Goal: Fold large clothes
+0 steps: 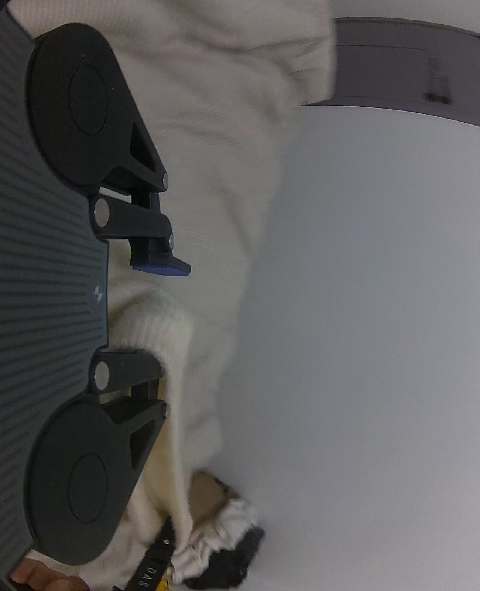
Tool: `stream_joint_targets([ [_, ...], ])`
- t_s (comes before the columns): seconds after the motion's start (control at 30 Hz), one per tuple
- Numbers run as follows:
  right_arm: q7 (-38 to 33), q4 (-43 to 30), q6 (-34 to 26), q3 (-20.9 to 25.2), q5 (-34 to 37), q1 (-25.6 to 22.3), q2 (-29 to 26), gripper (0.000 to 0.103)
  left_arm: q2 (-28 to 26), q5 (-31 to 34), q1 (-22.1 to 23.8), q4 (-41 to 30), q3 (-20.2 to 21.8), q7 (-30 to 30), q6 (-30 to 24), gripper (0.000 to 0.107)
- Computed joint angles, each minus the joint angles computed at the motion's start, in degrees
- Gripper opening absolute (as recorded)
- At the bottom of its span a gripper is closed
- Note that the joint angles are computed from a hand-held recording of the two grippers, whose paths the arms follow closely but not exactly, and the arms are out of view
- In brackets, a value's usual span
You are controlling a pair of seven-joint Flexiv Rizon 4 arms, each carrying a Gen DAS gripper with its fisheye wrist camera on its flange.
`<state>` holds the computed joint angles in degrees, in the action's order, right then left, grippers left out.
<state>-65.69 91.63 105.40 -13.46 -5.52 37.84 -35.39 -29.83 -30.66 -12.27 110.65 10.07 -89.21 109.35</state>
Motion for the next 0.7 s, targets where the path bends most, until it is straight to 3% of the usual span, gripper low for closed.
stream_joint_targets([
  [0.1, 0.5, -9.9, -3.3, 6.2, -4.0, -6.5, -9.7, 0.011, -6.4, 2.1, 11.0, -8.1, -6.7, 2.2, -5.9, 0.032],
  [0.23, 2.0, -17.6, -9.2, 11.5, -9.2, -10.9, -16.4, 0.012, -10.2, 6.2, 11.5, -10.0, -6.5, -2.3, -10.1, 0.032],
  [0.4, 3.1, -15.3, -11.4, 11.8, -9.6, -10.6, -15.5, 0.020, -11.5, 8.8, 14.9, -11.7, -8.9, -3.0, -14.1, 0.032],
  [0.6, 6.3, -12.4, -16.1, 10.8, -11.2, -8.1, -11.6, 0.024, -10.8, 11.8, 15.6, -13.0, -8.5, -2.4, -19.0, 0.033],
  [0.7, 7.0, -9.6, -17.7, 12.9, -11.5, -9.0, -8.8, 0.027, -10.3, 12.7, 13.7, -14.8, -5.8, -3.9, -23.1, 0.055],
])
